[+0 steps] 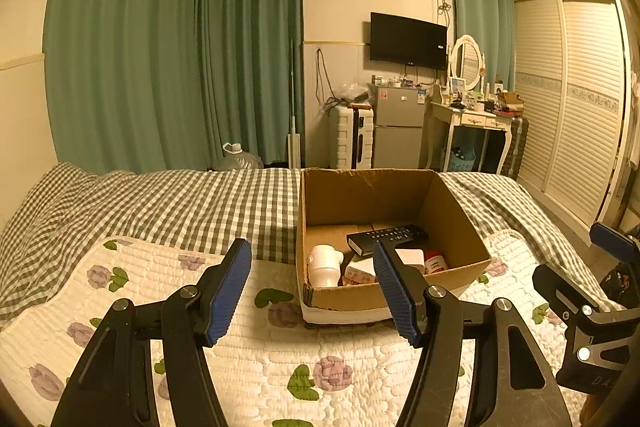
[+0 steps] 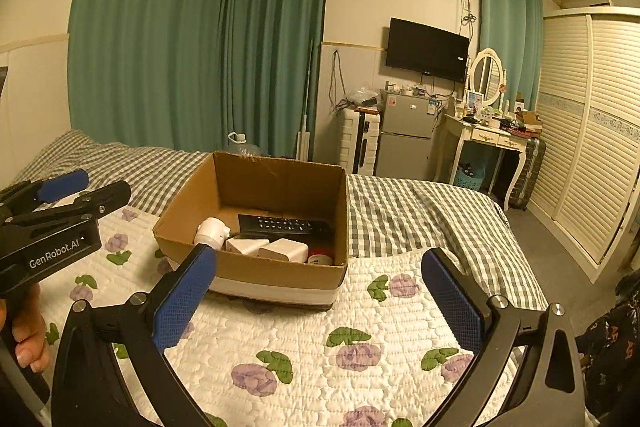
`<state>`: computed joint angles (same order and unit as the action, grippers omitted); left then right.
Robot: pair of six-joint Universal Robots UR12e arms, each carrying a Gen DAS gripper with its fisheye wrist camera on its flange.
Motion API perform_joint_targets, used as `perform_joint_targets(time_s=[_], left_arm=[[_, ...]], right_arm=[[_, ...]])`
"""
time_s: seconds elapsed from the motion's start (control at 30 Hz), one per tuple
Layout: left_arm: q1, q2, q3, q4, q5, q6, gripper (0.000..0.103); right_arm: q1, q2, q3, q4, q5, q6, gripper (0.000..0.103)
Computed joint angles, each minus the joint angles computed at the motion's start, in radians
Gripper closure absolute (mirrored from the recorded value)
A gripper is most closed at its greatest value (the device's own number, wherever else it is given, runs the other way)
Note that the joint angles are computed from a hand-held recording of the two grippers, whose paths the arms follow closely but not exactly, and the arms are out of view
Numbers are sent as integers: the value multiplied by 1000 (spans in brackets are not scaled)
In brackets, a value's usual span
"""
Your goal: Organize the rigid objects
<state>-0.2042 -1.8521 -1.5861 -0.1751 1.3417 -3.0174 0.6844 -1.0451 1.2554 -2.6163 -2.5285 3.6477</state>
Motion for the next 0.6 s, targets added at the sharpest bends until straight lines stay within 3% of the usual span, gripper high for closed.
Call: perform_joint_targets(time_s=[0.6], left_arm=[[3,1,-2,-1,2,-2,37]], right_arm=[[0,-15,17,31,10,30,0]])
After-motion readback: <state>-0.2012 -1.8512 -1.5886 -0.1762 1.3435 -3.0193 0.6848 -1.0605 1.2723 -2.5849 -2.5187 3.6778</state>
